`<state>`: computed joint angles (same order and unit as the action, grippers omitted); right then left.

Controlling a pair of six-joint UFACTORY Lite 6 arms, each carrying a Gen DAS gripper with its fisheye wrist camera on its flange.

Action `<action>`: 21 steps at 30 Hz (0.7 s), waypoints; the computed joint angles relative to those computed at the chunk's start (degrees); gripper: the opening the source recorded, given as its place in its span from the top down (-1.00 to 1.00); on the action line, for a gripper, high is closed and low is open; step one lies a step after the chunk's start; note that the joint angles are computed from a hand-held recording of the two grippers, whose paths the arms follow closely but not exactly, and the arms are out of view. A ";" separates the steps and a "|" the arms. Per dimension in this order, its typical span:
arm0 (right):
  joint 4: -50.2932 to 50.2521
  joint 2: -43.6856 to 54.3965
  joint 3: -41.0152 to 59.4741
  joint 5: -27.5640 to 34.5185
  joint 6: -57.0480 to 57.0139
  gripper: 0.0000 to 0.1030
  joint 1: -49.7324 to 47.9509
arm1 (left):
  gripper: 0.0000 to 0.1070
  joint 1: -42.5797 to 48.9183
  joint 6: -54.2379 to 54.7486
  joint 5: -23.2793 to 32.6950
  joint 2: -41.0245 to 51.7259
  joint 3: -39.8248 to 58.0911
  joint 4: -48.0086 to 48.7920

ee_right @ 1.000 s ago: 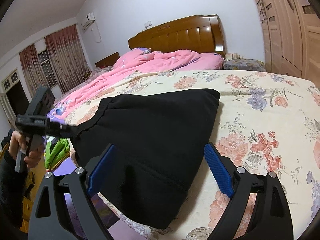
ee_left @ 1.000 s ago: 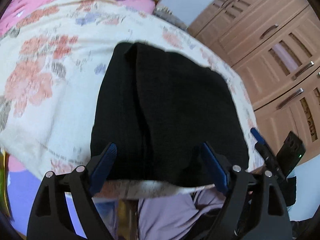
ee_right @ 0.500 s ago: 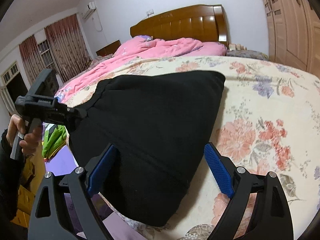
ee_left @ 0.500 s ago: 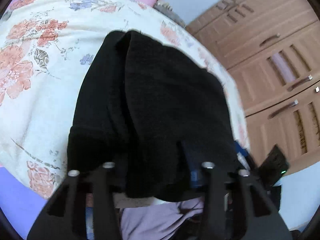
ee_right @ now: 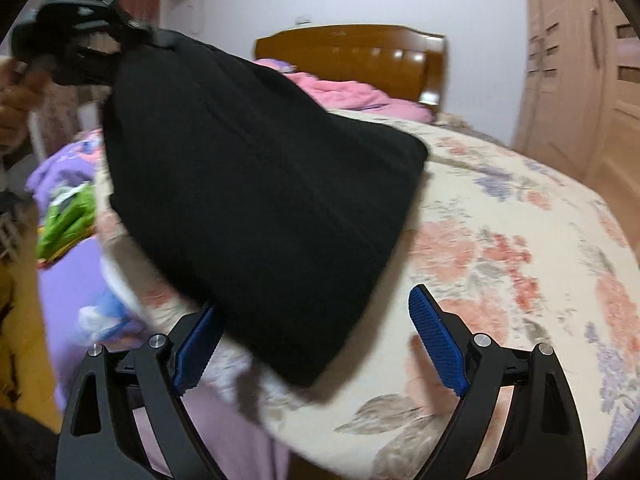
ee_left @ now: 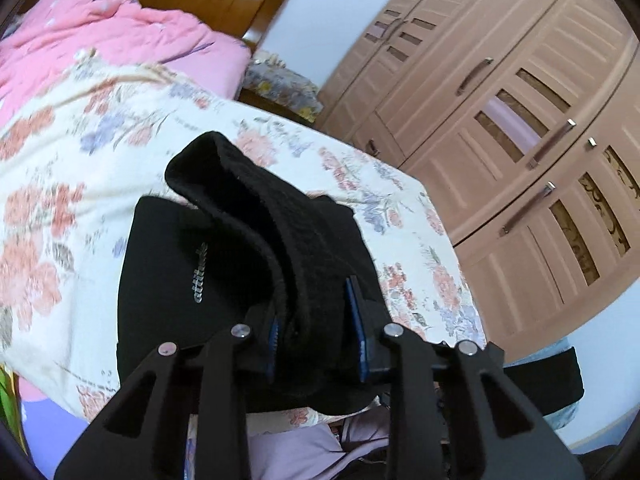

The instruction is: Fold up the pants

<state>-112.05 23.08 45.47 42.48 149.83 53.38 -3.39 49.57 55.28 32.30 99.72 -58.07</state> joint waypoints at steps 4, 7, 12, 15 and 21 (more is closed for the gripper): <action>0.87 -0.53 0.73 0.96 -4.72 -0.68 4.24 | 0.51 2.25 -0.18 2.39 1.43 3.48 -0.72; 5.11 4.59 3.57 4.50 -6.91 -0.68 3.22 | 0.51 3.53 -0.56 4.09 3.44 5.62 -0.68; 2.91 -1.99 -3.45 9.03 1.84 -0.68 3.76 | 0.51 4.94 1.60 4.94 3.42 4.80 -2.40; 8.53 1.59 0.51 9.41 -4.59 -0.74 4.27 | 0.51 7.52 5.13 6.09 3.34 2.46 -5.86; 5.63 3.67 1.27 1.97 -2.00 -0.76 0.37 | 0.51 12.29 11.36 1.52 17.62 -1.13 -9.29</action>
<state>-106.42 26.74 46.74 44.45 147.83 53.75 8.90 60.93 56.80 49.92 98.59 -67.36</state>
